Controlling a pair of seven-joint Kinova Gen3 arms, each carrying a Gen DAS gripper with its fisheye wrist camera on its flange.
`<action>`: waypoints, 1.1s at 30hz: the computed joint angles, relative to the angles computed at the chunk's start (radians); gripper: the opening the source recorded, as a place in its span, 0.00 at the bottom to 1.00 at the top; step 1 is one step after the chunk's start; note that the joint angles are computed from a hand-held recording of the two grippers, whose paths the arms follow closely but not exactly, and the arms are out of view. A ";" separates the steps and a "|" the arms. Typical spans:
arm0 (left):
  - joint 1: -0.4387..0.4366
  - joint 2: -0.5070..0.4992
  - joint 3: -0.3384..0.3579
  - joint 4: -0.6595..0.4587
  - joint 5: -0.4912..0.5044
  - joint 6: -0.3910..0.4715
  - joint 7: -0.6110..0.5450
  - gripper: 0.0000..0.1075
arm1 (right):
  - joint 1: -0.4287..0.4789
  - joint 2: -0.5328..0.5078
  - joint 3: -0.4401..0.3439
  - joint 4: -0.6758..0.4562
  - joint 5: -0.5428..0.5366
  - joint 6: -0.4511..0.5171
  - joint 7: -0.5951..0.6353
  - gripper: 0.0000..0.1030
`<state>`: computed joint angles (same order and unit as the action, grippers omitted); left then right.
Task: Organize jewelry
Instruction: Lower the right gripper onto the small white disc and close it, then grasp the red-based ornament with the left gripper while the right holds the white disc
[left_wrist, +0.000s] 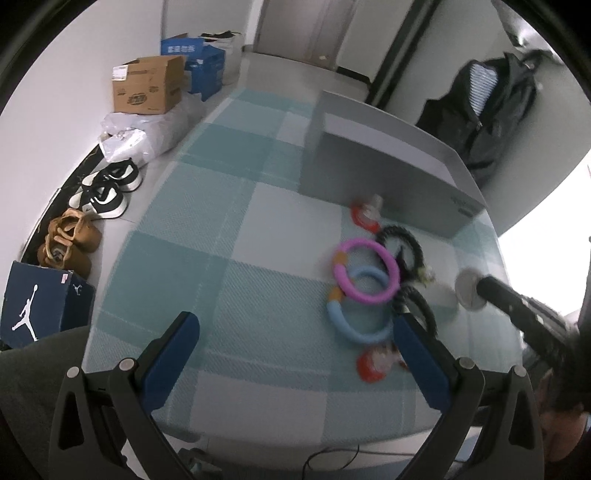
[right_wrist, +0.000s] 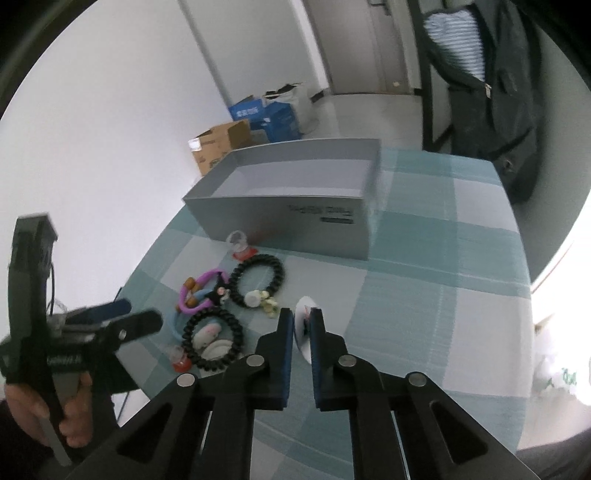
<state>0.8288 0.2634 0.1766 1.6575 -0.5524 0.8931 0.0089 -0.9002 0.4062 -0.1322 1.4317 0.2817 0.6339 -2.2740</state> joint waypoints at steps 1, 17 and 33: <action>0.000 0.001 0.004 -0.003 0.004 -0.001 -0.008 0.95 | 0.002 -0.001 0.004 0.000 -0.004 0.009 -0.007 0.08; 0.043 0.060 -0.003 -0.093 0.031 0.051 -0.211 0.49 | 0.056 0.000 -0.019 0.005 -0.094 0.001 0.023 0.06; 0.044 -0.023 -0.004 -0.018 -0.004 -0.082 -0.180 0.13 | 0.190 -0.076 -0.089 0.133 -0.297 -0.197 0.107 0.06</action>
<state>0.8725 0.2407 0.1728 1.6395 -0.5566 0.8109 -0.1708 -0.7101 0.3306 -0.2214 1.5646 -0.0157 0.4365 -2.1669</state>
